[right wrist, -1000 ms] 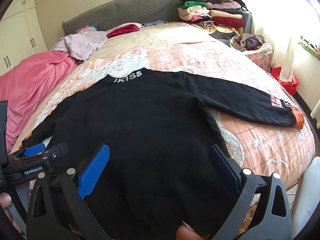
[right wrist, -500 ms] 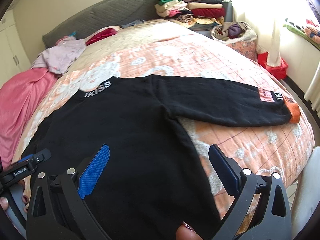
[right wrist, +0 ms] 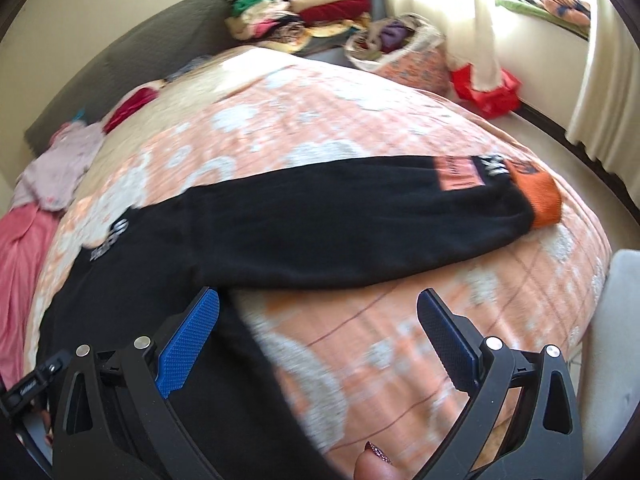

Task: Fold small clothes
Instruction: 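Grasp the orange cuff of the sleeve with the right gripper, then lift the cuff and fold the sleeve across the sweatshirt back with the right gripper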

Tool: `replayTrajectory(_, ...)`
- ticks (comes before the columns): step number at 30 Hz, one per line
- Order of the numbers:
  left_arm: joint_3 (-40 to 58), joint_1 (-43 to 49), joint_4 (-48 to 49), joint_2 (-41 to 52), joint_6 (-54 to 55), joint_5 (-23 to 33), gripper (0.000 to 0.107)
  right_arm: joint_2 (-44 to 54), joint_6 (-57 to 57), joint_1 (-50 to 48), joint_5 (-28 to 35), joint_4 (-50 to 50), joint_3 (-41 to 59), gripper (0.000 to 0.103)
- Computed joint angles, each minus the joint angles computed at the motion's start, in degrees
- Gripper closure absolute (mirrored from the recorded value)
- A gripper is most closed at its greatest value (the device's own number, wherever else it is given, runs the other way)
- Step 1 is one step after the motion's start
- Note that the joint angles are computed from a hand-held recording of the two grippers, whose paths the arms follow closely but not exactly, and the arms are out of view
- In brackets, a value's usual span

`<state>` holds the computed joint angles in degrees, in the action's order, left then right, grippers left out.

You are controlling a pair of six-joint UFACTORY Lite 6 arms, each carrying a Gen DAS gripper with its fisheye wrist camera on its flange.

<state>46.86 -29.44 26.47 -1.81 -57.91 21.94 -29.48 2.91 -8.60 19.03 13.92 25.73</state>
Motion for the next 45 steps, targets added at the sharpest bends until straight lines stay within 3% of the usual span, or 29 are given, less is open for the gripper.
replayTrajectory(6,5.5,0.7,0.3,5.4,0.7,-0.4,0.012,10.5,-13.9,-10.8,-3.1,12.5,3.5,0.004)
replayTrajectory(15,12.6,2.0,-0.7,11.4,2.8,-0.9,0.012,25.5,-43.9,-23.7,-3.9,41.2,9.3,0.004)
replayTrajectory(27,19.5,1.7,-0.3,18.6,2.6,-1.2,0.012,37.6,-79.5,-29.1,-2.9,78.8,16.5,0.005)
replayTrajectory(29,19.6,1.9,-0.7,18.7,2.8,-1.7,0.012,38.2,-82.0,-29.4,-2.4,81.5,17.1,0.013)
replayTrajectory(31,19.6,2.3,-1.5,18.5,3.1,-2.2,0.012,38.7,-85.4,-29.5,-2.6,85.1,17.5,0.040)
replayTrajectory(34,19.1,2.3,-1.3,17.8,2.6,-3.2,0.012,40.0,-88.0,-31.8,2.0,87.1,17.7,0.069)
replayTrajectory(37,18.3,2.0,-0.6,16.7,1.8,-3.5,0.012,37.9,-90.9,-32.7,5.8,89.2,15.7,0.081)
replayTrajectory(45,15.3,2.0,-0.9,12.7,1.6,-4.1,0.012,25.4,-85.9,-30.0,10.9,84.9,9.7,0.085)
